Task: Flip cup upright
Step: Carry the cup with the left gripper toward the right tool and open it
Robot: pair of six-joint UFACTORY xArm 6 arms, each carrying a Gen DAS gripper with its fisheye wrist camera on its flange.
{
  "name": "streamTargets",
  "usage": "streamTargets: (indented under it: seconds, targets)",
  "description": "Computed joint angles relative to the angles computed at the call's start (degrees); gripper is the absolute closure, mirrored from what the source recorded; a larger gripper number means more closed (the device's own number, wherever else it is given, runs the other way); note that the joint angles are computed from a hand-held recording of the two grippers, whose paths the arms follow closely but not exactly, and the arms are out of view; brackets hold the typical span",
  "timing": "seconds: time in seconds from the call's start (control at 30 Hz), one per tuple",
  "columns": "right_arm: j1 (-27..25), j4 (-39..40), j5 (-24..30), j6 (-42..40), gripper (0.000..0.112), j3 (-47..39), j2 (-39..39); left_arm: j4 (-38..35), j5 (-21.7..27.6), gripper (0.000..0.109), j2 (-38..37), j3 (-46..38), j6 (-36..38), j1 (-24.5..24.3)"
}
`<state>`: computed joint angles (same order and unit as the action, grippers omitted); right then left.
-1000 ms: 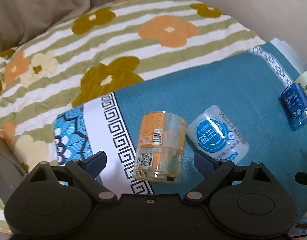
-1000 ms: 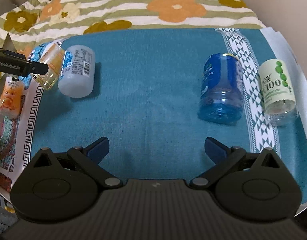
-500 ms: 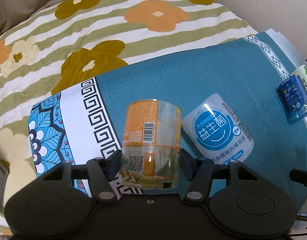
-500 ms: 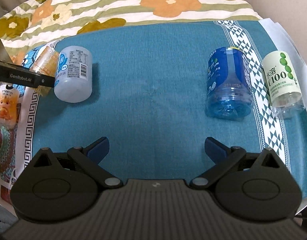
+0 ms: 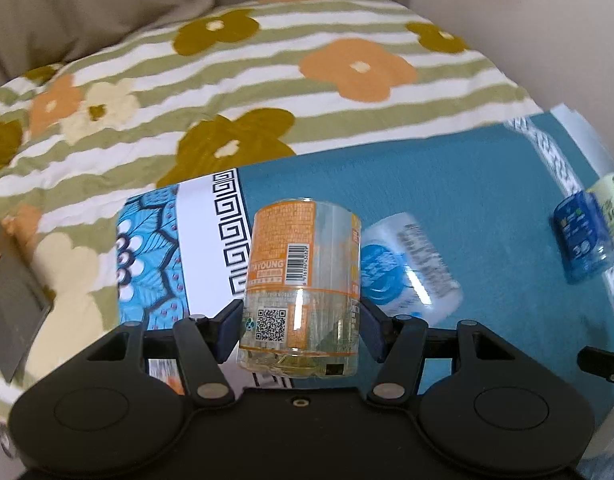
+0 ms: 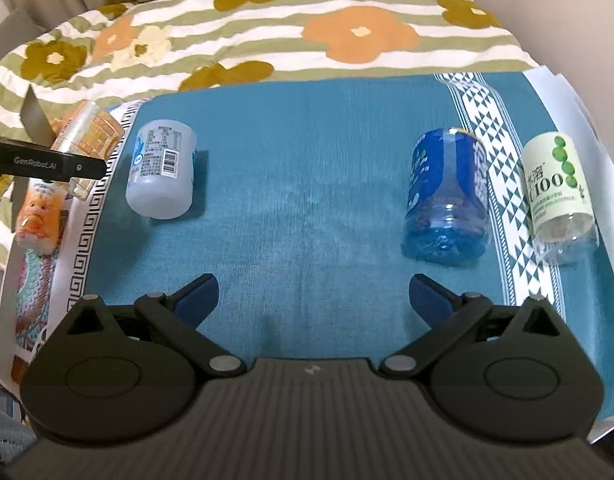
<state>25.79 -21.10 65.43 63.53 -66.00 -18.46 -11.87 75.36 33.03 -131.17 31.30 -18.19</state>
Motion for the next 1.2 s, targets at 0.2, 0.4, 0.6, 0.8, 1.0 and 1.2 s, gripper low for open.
streamTargets:
  seconds: [0.2, 0.4, 0.6, 0.8, 1.0, 1.2]
  targets:
    - [-1.0, 0.6, 0.0, -6.1, 0.009, 3.4, -5.5, 1.1, -8.3, 0.044, -15.7, 21.4, -8.0, -2.2]
    - [-2.0, 1.4, 1.2, -12.5, 0.009, 7.3, -11.3, 2.8, -12.5, 0.044, -26.5, 35.5, -16.9, -6.1]
    - [-3.7, 2.9, 1.8, -17.4, 0.009, 12.6, -18.0, 4.0, -15.6, 0.044, -33.0, 45.7, -24.3, -10.9]
    - [-6.0, 3.9, 2.6, -19.9, 0.009, 17.3, -23.2, 4.1, -18.5, 0.044, -34.7, 51.4, -28.7, -15.0]
    - [-8.4, 5.4, 2.6, -21.2, 0.009, 21.2, -26.6, 4.7, -20.8, 0.044, -34.2, 54.0, -31.2, -18.5]
    - [-9.9, 6.5, 2.4, -22.0, 0.009, 23.6, -28.5, 6.5, -22.6, 0.044, -33.8, 55.6, -34.0, -20.0]
